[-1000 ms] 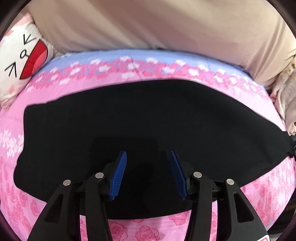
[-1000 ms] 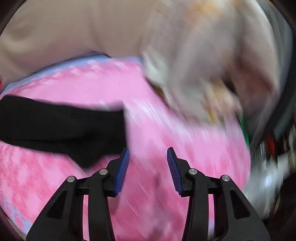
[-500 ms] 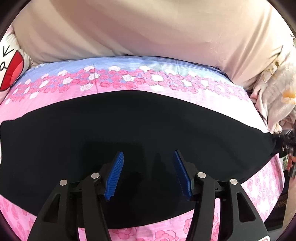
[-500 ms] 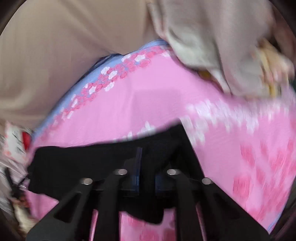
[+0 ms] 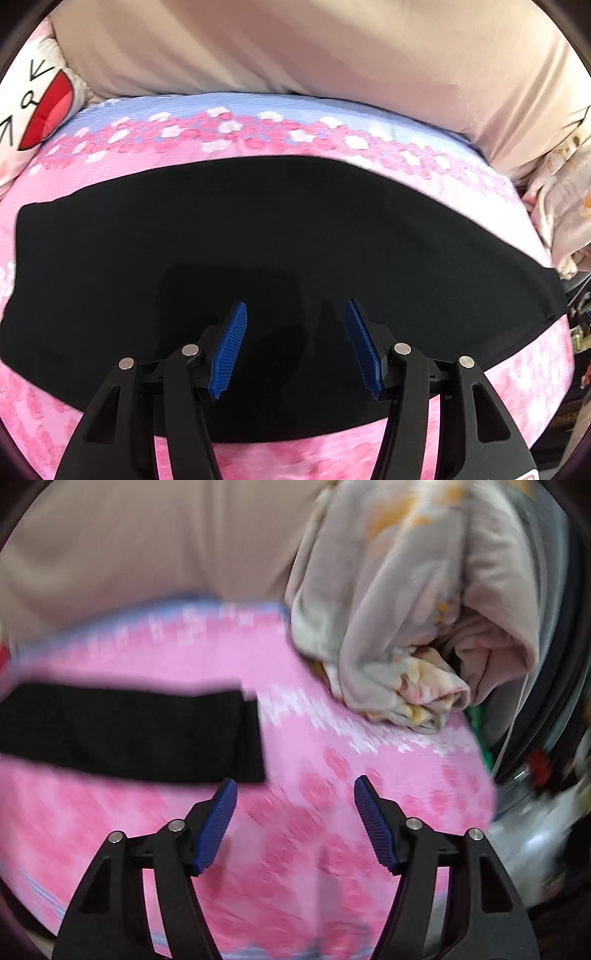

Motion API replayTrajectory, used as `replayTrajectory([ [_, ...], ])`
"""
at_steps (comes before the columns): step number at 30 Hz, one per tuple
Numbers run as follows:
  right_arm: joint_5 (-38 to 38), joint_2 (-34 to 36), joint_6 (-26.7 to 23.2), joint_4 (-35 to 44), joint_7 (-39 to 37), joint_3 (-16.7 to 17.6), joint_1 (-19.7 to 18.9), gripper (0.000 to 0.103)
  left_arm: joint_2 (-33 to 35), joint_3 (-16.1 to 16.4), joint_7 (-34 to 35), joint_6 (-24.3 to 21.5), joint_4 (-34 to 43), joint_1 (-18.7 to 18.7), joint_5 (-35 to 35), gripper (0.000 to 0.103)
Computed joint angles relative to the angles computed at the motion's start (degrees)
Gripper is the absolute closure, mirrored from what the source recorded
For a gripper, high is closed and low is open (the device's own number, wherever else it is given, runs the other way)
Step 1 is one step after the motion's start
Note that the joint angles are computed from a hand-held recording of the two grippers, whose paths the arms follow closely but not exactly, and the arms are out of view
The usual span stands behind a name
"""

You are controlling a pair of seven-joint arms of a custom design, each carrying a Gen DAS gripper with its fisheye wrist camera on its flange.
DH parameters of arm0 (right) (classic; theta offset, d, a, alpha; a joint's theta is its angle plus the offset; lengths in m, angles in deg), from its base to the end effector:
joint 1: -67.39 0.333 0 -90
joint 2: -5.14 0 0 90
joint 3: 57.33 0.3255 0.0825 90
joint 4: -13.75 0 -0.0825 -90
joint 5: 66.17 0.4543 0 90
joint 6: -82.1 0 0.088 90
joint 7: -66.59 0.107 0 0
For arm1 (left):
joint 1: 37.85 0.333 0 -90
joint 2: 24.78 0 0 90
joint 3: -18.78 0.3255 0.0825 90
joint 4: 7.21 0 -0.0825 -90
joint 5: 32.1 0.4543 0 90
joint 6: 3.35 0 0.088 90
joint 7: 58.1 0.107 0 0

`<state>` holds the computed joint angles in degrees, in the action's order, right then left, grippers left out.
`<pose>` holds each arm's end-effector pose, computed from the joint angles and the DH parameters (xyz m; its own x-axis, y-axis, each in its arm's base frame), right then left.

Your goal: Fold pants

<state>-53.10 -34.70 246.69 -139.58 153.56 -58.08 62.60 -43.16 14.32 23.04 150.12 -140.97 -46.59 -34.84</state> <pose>0.4390 -0.0557 0.5302 -0.1490 -0.9731 -0.1754 -0.6031 0.2300 -0.7638 0.5420 -0.1280 0.5172 -0.0829 -0.9901 0.1133 -0.7955 -0.0028 -0.6059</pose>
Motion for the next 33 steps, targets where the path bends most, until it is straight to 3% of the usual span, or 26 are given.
replayTrajectory([
  [3, 9.07, 6.25, -0.63, 5.56, -3.97, -8.47, 10.72, 0.032, 0.12, 0.64, 2.20, 1.52, -0.04, -2.12, -3.16, 0.049],
  [4, 11.58, 9.56, -2.45, 7.94, -3.98, -8.77, 11.59, 0.032, -0.09, 0.61, 2.78, 1.78, -0.31, -2.65, -3.81, 0.049],
  [5, 12.42, 11.78, -3.47, 9.02, -3.49, -7.22, 10.46, 0.032, -0.49, 0.53, 3.13, 1.94, -0.75, -2.97, -4.16, 0.049],
  [6, 9.80, 15.27, -4.42, 10.91, -1.05, -6.72, 10.61, 0.041, -0.98, 0.51, 3.42, 1.95, -1.26, -3.10, -4.25, 0.049],
  [7, 8.15, 16.76, -5.23, 11.70, 0.54, -4.35, 8.76, 0.054, -1.80, 0.18, 3.15, 1.92, -2.11, -2.79, -3.56, 0.049],
  [8, 2.49, 18.65, -6.23, 13.01, 5.29, -0.08, 4.91, 0.079, -2.49, -0.11, 2.60, 1.91, -2.84, -2.29, -2.63, 0.049],
  [9, 0.52, 18.74, -5.28, 13.06, 6.67, 2.20, 2.92, 0.091, -3.27, -0.49, 1.54, 1.69, -3.68, -1.41, -1.26, 0.047],
  [10, -2.25, 17.78, -4.47, 13.07, 8.38, 3.18, 2.26, 0.093, -3.63, -0.55, 0.84, 1.35, -4.04, -0.90, -0.34, 0.046],
  [13, -12.83, 13.19, -2.15, 12.69, 16.46, 8.58, -4.66, 0.093, -4.53, -0.79, -2.24, 0.03, -4.90, 1.79, 3.54, 0.045],
  [15, -17.30, 14.17, -5.80, 13.34, 18.33, 8.91, -6.91, 0.092, -4.85, -0.36, -3.20, -0.46, -5.40, 2.66, 4.79, 0.045],
  [16, -16.56, 16.08, -8.80, 13.90, 17.56, 7.21, -6.03, 0.091, -4.99, 0.01, -3.40, -0.58, -5.79, 3.06, 5.22, 0.045],
  [17, -12.57, 16.92, -8.61, 12.59, 14.88, 7.49, -6.52, 0.088, -5.13, 0.26, -3.69, -0.70, -6.15, 3.45, 5.62, 0.045],
  [18, -12.35, 15.75, -5.23, 10.98, 16.21, 6.10, -5.14, 0.086, -5.25, 0.60, -3.80, -0.85, -6.50, 3.79, 5.85, 0.045],
  [19, -15.97, 14.33, -5.04, 10.44, 21.45, 6.59, -5.76, 0.061, -5.34, 0.79, -4.23, -1.27, -6.72, 4.33, 6.22, 0.045],
  [21, -22.42, 10.22, -3.24, 8.65, 31.50, 11.42, -10.62, 0.056, -6.12, 2.12, -3.96, -1.22, -7.52, 4.43, 5.19, 0.045],
  [22, -23.09, 8.62, -1.52, 7.78, 32.58, 12.17, -10.87, 0.056, -6.58, 2.56, -3.73, -1.01, -7.89, 4.48, 4.77, 0.045],
  [25, -22.62, 6.44, -0.46, 8.15, 31.83, 12.56, -7.02, 0.055, -8.54, 2.24, -5.92, 0.44, -9.52, 7.20, 6.49, 0.038],
  [28, -19.49, 10.00, -1.88, 12.64, 25.58, 11.13, 1.84, 0.055, -10.44, 3.52, -7.57, 1.90, -11.15, 8.72, 6.61, 0.038],
  [31, -13.49, 18.62, -1.72, 20.76, 17.23, 8.71, 12.34, 0.048, -11.61, 4.09, -8.86, 2.71, -12.15, 10.84, 7.81, 0.037],
  [33, -5.73, 25.93, -0.99, 27.96, 8.34, 6.14, 20.42, 0.044, -12.57, 6.25, -7.36, 2.69, -12.84, 10.92, 6.91, 0.037],
])
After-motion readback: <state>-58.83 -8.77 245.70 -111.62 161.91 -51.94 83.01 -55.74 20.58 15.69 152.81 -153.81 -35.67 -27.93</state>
